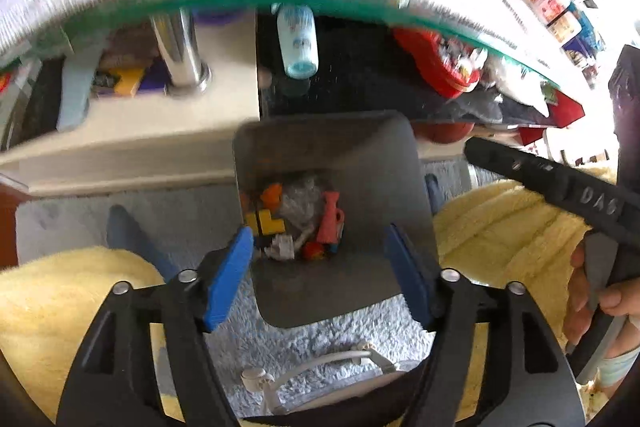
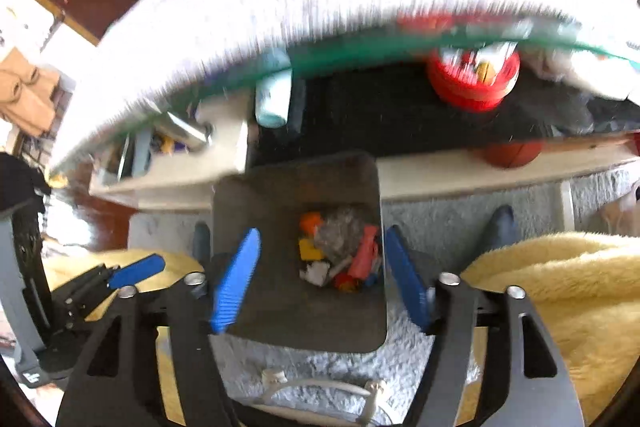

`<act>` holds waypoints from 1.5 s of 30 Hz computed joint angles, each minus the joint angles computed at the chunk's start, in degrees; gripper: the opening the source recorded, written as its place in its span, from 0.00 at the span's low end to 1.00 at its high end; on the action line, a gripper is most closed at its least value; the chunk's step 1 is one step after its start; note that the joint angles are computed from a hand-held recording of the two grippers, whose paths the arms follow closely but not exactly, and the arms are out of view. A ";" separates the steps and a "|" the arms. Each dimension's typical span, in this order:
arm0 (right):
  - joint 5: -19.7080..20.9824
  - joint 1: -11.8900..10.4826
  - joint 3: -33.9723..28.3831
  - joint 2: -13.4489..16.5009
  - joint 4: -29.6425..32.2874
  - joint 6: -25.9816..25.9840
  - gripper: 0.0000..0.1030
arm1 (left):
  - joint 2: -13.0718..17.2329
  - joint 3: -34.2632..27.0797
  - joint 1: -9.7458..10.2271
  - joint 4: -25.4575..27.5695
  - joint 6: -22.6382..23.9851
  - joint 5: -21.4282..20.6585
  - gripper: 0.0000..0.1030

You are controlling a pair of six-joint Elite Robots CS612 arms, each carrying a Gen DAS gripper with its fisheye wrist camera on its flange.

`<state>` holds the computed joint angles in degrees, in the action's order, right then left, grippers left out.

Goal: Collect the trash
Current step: 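Raise both open tools back over the table, then grasp the silver blister pack with the left tool while the right tool grasps the red block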

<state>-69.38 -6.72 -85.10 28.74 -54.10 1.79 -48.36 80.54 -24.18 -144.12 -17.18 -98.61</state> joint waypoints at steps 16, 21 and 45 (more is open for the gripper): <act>-0.73 -0.26 13.39 -7.61 -18.29 3.00 0.75 | 3.47 -11.76 1.53 -1.82 1.23 4.69 0.69; -1.68 0.13 19.21 -9.99 -23.34 3.52 0.75 | 7.02 -18.94 2.34 0.44 1.28 5.43 0.68; -5.55 2.54 44.48 -19.05 -39.18 9.07 0.46 | 25.03 -51.64 4.00 13.74 2.32 3.85 0.31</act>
